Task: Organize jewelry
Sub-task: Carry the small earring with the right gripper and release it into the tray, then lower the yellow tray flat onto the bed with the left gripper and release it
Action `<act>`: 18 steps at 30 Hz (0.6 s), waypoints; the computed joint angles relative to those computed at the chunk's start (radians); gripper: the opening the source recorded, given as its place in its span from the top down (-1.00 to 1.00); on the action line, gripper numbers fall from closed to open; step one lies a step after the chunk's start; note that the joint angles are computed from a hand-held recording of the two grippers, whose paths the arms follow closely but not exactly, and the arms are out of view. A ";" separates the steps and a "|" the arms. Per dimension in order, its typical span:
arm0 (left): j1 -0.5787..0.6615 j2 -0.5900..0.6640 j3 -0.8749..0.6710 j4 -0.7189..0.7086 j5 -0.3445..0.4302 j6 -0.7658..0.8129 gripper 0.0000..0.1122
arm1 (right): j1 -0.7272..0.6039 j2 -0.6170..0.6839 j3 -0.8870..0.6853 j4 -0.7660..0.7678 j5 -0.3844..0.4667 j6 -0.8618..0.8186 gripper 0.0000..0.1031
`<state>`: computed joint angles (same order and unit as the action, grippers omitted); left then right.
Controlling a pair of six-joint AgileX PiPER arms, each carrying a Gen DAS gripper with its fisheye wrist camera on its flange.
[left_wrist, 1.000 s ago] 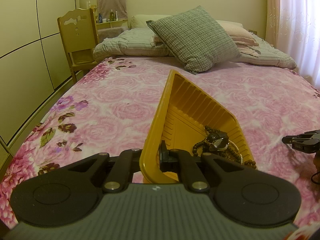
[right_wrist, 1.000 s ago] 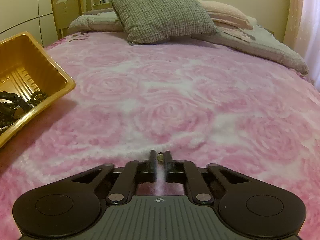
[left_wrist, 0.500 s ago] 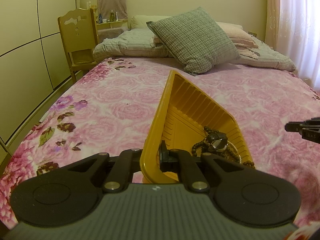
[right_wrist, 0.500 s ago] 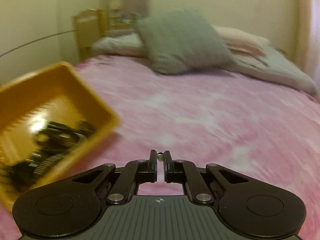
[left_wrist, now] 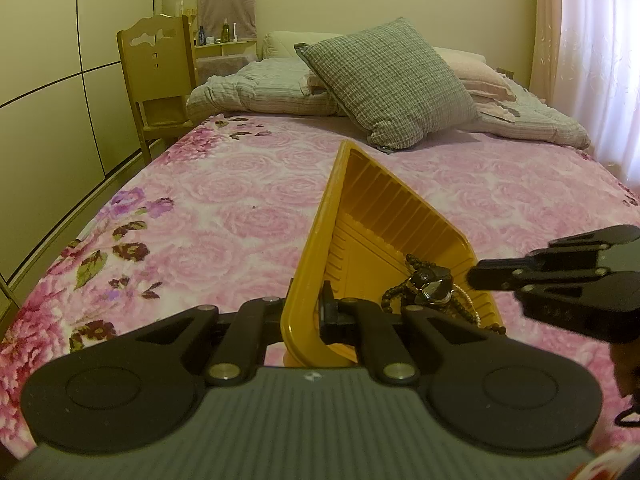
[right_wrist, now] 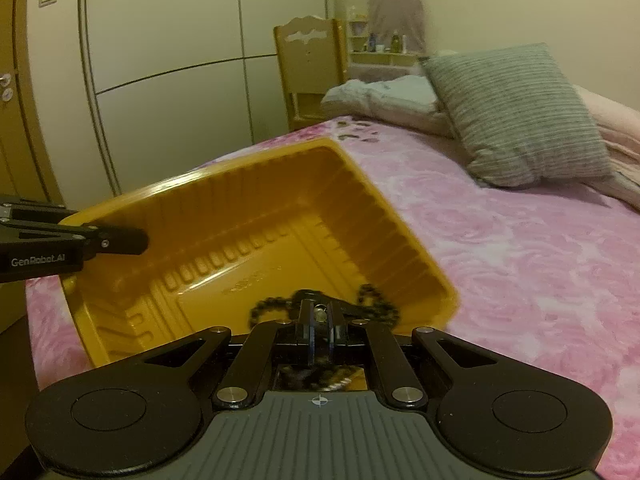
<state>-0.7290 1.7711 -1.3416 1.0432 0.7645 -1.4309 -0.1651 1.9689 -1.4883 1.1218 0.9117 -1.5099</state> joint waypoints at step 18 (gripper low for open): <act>0.008 -0.015 0.045 0.004 -0.014 -0.046 0.89 | -0.177 0.003 0.027 0.038 -0.058 0.151 0.15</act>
